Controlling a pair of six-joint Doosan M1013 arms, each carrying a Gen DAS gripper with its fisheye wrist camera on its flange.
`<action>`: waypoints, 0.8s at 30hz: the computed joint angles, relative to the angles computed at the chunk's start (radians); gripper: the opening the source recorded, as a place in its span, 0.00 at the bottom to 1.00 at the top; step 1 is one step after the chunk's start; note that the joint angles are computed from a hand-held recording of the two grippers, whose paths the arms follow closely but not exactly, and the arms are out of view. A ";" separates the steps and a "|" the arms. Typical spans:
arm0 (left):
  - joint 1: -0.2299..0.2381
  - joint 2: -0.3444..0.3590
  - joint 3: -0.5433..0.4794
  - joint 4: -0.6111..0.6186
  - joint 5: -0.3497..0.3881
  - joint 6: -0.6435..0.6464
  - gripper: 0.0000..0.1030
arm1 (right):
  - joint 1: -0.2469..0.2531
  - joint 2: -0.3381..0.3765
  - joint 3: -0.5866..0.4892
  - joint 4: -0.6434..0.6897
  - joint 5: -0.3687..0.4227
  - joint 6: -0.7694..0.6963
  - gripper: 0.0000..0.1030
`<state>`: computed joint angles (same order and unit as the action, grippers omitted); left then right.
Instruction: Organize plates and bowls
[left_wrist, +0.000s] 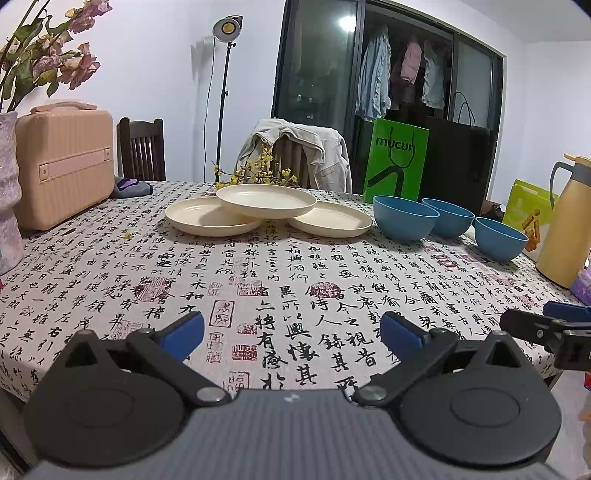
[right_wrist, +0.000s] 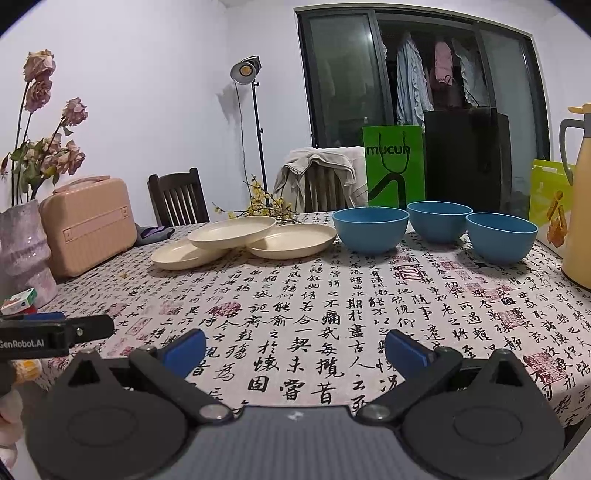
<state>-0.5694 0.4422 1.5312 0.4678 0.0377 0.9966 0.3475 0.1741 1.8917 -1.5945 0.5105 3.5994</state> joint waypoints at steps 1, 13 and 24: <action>0.000 0.000 0.000 0.000 0.000 0.000 1.00 | 0.000 0.000 0.000 0.000 0.001 0.000 1.00; 0.004 -0.003 0.008 -0.268 -0.012 0.263 1.00 | 0.003 0.002 -0.003 0.010 0.003 -0.009 1.00; 0.005 -0.002 0.009 -0.180 -0.017 0.172 1.00 | 0.004 0.003 -0.005 0.017 0.005 -0.016 1.00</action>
